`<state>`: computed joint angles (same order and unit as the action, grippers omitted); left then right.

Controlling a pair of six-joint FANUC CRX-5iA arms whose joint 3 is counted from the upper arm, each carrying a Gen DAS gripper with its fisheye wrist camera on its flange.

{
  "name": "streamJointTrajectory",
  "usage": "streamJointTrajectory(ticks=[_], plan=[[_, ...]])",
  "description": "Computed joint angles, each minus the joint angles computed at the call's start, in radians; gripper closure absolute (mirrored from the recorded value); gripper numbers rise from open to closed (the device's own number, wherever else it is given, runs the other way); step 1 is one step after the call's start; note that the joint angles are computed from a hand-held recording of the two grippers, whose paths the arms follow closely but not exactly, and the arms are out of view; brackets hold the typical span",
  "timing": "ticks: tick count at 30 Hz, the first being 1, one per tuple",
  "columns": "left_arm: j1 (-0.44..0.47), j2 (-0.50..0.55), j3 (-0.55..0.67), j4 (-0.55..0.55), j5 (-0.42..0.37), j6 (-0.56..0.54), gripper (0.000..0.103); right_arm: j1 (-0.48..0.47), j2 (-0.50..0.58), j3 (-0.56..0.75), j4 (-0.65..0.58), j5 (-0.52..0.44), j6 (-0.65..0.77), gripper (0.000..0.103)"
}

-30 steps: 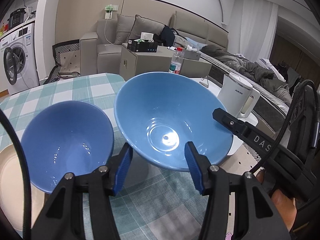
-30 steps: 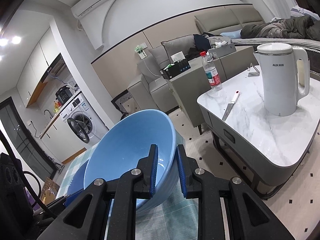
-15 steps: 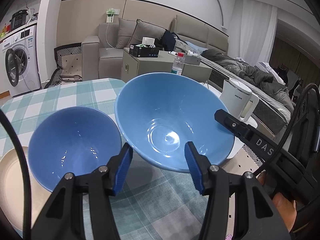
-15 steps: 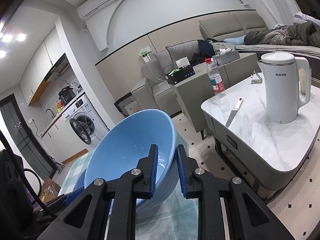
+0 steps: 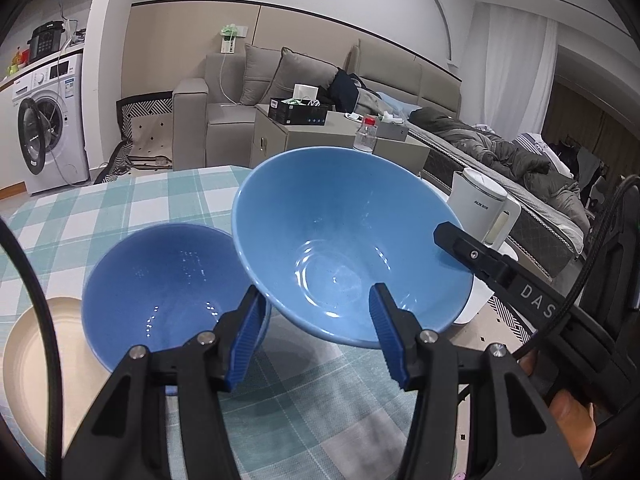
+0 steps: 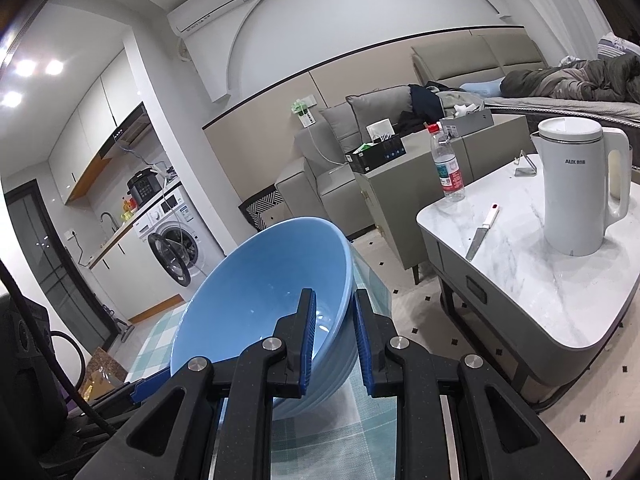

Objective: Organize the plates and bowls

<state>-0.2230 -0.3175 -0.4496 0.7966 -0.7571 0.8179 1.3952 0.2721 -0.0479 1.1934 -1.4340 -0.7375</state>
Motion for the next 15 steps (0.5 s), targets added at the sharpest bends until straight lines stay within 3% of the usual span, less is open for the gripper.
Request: streamJointTrajectory(ticks=[15], plan=[[0.064, -0.030, -0.022, 0.050, -0.024, -0.059, 0.050, -0.011, 0.040, 0.054, 0.026, 0.012, 0.058, 0.083]])
